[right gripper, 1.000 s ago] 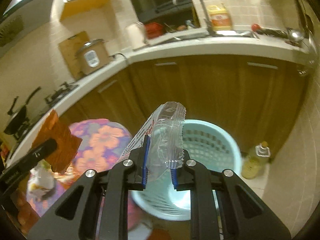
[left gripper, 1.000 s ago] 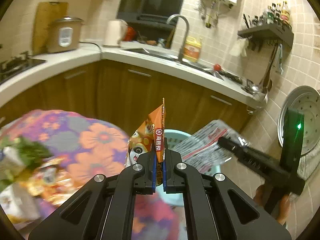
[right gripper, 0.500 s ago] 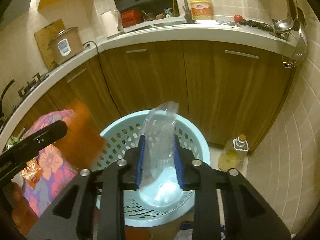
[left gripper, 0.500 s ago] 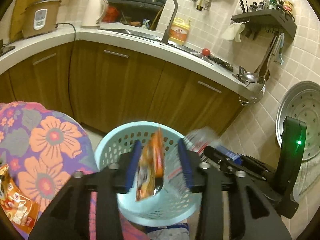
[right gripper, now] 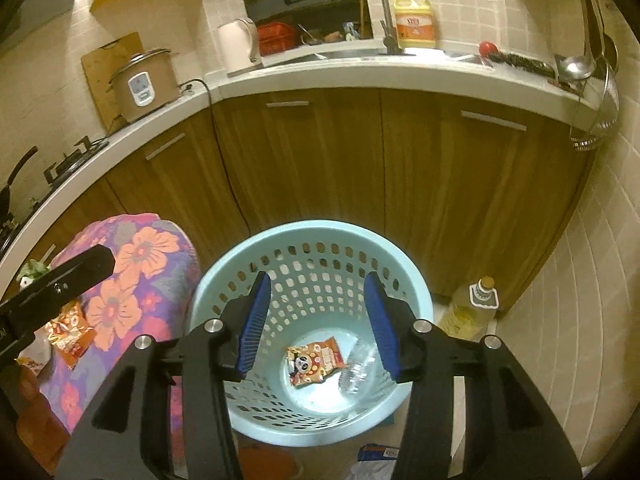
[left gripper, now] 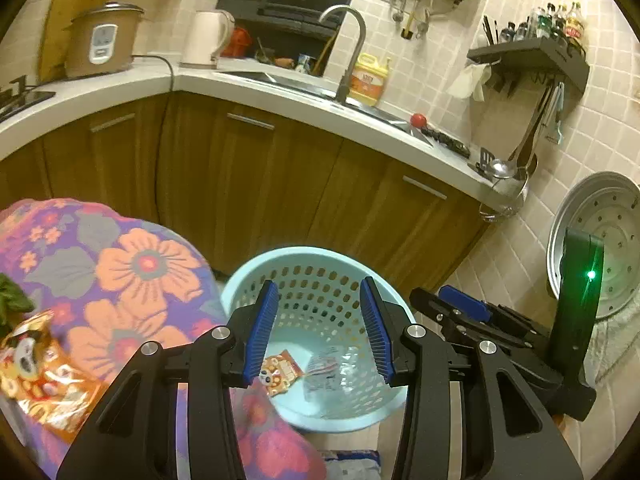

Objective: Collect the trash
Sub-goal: 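Open both tools to drop the bag and snack stick into the basket, then move both tools back over the table toward the panda snack wrapper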

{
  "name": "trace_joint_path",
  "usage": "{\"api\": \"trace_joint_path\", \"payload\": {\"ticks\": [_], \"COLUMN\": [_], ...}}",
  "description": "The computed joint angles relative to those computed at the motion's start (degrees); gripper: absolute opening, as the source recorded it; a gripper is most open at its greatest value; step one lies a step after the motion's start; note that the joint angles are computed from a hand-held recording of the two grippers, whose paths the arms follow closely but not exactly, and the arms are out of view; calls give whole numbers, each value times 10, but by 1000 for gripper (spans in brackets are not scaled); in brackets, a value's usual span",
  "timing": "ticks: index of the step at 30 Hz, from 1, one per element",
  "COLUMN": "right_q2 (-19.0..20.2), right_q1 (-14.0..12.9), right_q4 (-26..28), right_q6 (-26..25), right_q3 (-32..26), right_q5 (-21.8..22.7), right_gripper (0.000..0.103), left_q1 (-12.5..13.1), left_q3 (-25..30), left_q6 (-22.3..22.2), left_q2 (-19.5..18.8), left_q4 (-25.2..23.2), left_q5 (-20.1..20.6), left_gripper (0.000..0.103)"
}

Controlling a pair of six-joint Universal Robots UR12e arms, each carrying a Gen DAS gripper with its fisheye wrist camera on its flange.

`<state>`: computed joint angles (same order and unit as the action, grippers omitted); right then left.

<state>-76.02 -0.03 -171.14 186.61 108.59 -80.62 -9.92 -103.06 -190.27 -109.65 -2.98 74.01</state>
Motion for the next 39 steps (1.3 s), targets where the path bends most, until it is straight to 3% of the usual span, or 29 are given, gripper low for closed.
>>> {"api": "trace_joint_path", "payload": {"ticks": [7, 17, 23, 27, 29, 31, 33, 39], "right_q2": [-9, 2, 14, 25, 31, 35, 42, 62], "right_q1": [19, 78, 112, 131, 138, 144, 151, 166], "right_q4": [-16, -7, 3, 21, 26, 30, 42, 99], "right_q6": [-19, -76, -112, -137, -150, -160, -176, -210], "right_q3": [0, -13, -23, -37, -42, -46, -54, -87], "right_q5": [29, 59, 79, 87, 98, 104, 102, 85], "right_gripper": [45, 45, 52, 54, 64, 67, 67, 68], "left_q1": [20, 61, 92, 115, 128, 139, 140, 148], "left_q3": [-48, -123, -164, -183, -187, -184, -178, -153], "left_q6": [-21, -44, -58, -66, -71, -66, -59, -55], "left_q2": [39, 103, 138, 154, 160, 162, 159, 144], "left_q4": [43, 93, 106, 104, 97, 77, 63, 38], "left_q5": [8, 47, 69, 74, 70, 67, 77, 58], "left_gripper": [46, 48, 52, 52, 52, 53, 53, 53]}}
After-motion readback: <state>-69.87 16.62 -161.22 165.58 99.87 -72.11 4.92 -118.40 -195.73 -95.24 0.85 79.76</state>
